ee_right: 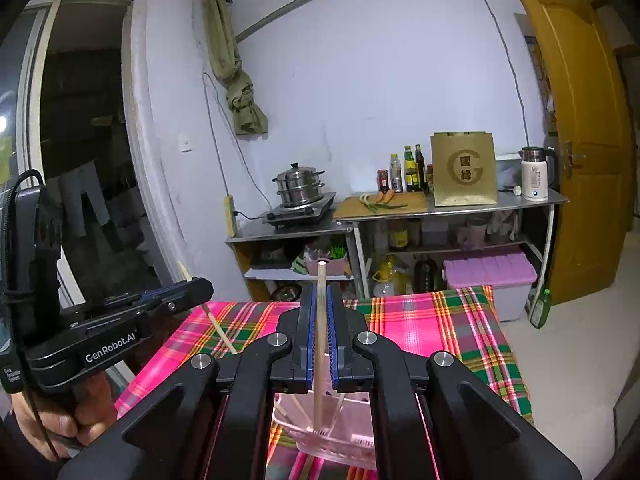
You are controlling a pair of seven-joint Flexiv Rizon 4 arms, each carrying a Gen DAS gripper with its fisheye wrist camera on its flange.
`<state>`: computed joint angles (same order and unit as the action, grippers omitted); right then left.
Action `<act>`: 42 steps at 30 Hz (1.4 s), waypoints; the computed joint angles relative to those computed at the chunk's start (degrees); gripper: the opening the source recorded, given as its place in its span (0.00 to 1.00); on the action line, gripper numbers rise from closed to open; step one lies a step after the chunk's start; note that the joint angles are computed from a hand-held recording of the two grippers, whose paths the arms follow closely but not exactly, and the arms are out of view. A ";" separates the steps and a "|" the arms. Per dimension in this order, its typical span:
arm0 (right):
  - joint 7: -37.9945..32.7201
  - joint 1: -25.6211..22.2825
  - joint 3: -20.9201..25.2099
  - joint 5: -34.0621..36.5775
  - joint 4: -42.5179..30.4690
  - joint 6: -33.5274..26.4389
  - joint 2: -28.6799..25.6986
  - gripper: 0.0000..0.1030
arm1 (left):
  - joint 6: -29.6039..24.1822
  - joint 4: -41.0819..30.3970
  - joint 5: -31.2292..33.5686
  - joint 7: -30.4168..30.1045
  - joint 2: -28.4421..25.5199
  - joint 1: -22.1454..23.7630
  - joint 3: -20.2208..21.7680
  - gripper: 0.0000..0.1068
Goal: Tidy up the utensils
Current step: 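Carry both upright chopsticks over the pink basket, then lower the chopsticks into the basket and open both tools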
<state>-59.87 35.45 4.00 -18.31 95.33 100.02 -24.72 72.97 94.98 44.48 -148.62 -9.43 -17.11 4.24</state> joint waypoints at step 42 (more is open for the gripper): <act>-3.57 -5.18 7.48 2.46 2.82 -5.17 -2.81 0.20 | 4.90 7.10 -6.63 0.10 -3.70 -4.91 6.94 0.20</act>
